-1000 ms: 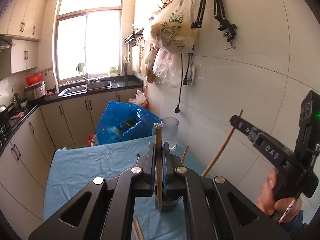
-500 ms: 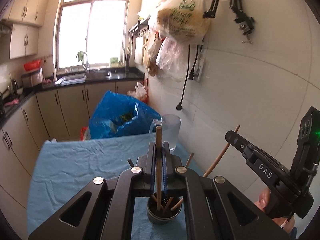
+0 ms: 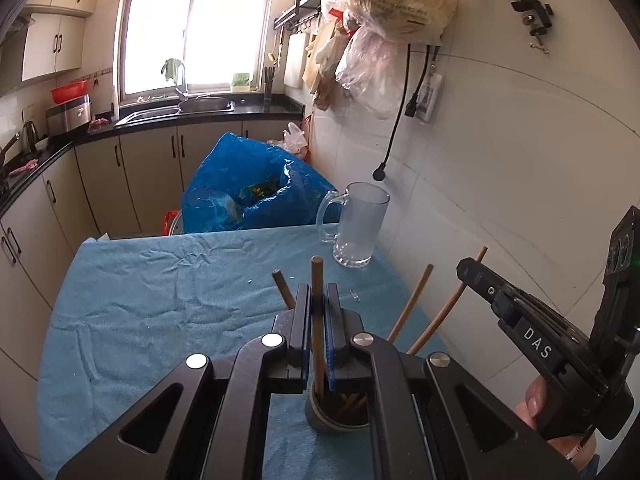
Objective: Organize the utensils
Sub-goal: 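Lower the left tool's chopstick into the black cup and open it while the right tool does the same, then move both open tools back down to the loose chopsticks on the towel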
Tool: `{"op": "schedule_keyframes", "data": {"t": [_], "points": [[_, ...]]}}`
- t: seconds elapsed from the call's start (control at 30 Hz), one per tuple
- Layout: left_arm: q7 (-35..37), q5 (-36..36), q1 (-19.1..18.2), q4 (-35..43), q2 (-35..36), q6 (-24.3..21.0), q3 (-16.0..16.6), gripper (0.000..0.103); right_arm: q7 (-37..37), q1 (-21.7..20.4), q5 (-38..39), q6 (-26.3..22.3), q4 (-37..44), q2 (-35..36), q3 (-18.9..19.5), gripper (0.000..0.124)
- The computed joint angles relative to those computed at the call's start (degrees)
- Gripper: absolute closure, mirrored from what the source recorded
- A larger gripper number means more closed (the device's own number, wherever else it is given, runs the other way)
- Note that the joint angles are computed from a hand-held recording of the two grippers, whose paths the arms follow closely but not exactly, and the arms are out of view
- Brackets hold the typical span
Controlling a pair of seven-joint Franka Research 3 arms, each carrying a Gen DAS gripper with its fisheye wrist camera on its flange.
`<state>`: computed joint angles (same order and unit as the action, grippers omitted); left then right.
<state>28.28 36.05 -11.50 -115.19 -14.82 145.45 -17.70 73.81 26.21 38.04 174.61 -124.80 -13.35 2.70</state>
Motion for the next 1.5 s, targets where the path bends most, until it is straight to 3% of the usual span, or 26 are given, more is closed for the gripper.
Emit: {"op": "schedule_keyframes", "data": {"t": [0.2, 0.3, 0.43, 0.5, 0.63, 0.7, 0.8, 1.0, 1.13, 1.27, 1.33, 1.4, 1.5], "points": [[-0.24, -0.05, 0.31, -0.29, -0.11, 0.36, 0.34, 0.096, 3.49, -2.62, -4.4, -1.14, 1.12, 1.35, 1.8, 0.116], [-0.77, -0.37, 0.59, -0.58, -0.66, 0.64, 0.57, 0.089, 4.72, -3.04, -5.61, -1.17, 1.18, 1.09, 1.92, 0.112], [-2.58, 0.73, 1.42, -2.48, -3.78, 1.09, 0.14, 0.085, 5.49, -2.79, -6.36, 1.64, -1.37, -1.82, 1.93, 0.11], [-3.0, 0.41, 1.56, -4.38, -6.39, 2.02, 0.26, 0.084, 4.34, -0.93, -5.45, 3.38, -3.57, -4.35, 0.64, 0.101], [-5.29, 1.07, 2.79, -9.62, -13.46, 1.52, -0.99, 0.067, 1.3, 4.06, -3.52, 5.94, -8.18, -9.35, -2.38, 0.096], [-5.4, 0.02, 2.7, -12.57, -16.99, 0.21, -1.17, 0.065, -0.94, 8.29, -2.69, 5.87, -10.63, -11.84, -5.06, 0.094], [-4.6, -2.8, 1.55, -17.8, -22.46, -2.33, -0.7, 0.065, -3.38, 11.14, -2.66, 3.37, -13.72, -14.68, -6.08, 0.092], [-4.03, -8.08, -0.7, -28.82, -32.82, -7.72, -0.06, 0.063, -5.3, 12.11, -3.06, -2.53, -18.09, -15.52, -2.45, 0.092], [-4.33, -12.9, -3.08, -36.49, -38.54, -9.58, 2.25, 0.062, -5.56, 13.45, -0.85, -5.5, -18.99, -12.67, -1.17, 0.092], [-4.13, -17.59, -4.55, -42.56, -41.98, -10.47, 4.83, 0.062, -5.65, 14.11, 2.09, -3.6, -19.34, -7.88, 0.77, 0.092], [-3.54, -19.19, -4.89, -44.35, -42.61, -9.96, 5.45, 0.062, -3.22, 12.09, 1.12, -1.07, -20.01, -6.2, 3.37, 0.092], [-2.78, -20.0, -4.67, -45.06, -41.99, -9.39, 5.66, 0.062, -3.29, 12.96, 2.03, 1.84, -20.19, -4.2, 2.82, 0.092], [-0.47, -20.71, -4.32, -44.89, -39.74, -7.22, 6.57, 0.062, -0.14, 10.8, -0.57, 2.88, -20.18, -2.44, 4.22, 0.092]]}}
